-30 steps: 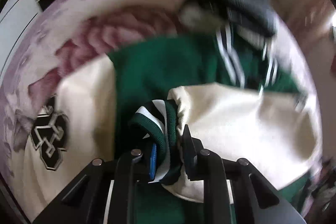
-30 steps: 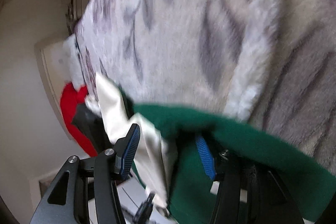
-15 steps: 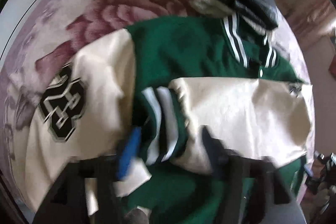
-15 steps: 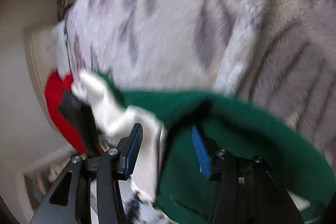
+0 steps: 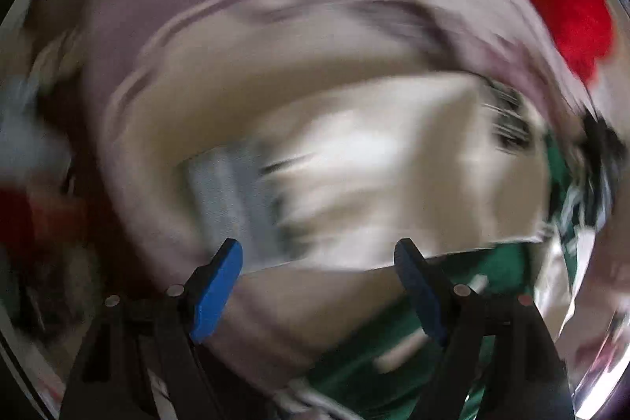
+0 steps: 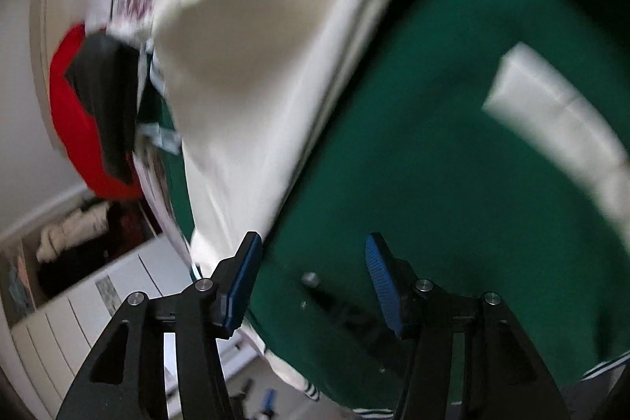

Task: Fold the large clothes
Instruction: 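Grasp the other cream sleeve cuff with the left gripper, then fold the held sleeve across the jacket with the left gripper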

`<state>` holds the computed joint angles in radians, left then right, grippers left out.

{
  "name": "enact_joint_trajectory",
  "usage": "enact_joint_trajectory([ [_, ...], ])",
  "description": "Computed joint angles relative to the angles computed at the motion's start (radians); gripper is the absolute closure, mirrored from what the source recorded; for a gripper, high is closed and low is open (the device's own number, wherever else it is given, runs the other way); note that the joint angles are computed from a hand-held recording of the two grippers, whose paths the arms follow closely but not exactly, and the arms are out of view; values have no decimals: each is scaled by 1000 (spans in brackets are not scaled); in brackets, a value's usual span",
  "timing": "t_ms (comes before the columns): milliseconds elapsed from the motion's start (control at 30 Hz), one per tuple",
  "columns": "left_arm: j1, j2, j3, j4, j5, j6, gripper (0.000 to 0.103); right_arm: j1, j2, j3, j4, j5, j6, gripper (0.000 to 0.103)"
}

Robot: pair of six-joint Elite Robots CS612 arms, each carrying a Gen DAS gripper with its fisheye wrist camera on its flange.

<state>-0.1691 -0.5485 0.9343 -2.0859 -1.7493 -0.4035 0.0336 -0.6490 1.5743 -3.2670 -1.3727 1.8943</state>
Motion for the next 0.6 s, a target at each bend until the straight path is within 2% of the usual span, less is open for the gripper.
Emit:
enact_joint_trajectory([
  [67,32,2,40,-19,-44,-89,25,7,23,-56,33,9,-42,46],
  [100,36,8,49,-35,-69,-120,25,12,38,-94,56,6,-57,45],
  [167,51,38,38,-68,-165,-163,25,25,60,-155,105,-23,-72,30],
  [200,52,57,23,-80,-191,-183,25,30,68,-179,129,-34,-81,29],
  [267,51,96,-13,-122,-220,-232,25,37,85,-224,168,-38,-95,29],
  [367,45,118,-47,-172,-184,-274,28,49,111,-285,195,-46,-85,29],
  [400,45,121,-49,-210,-169,-276,65,53,120,-310,212,-47,-85,29],
  [433,46,125,-61,-237,-155,-268,86,56,125,-329,224,-52,-86,29],
  [533,59,150,-129,-297,-82,-286,93,61,154,-408,274,-52,-113,29],
  [600,80,198,-227,-304,-82,-308,93,63,179,-460,307,-53,-107,29],
])
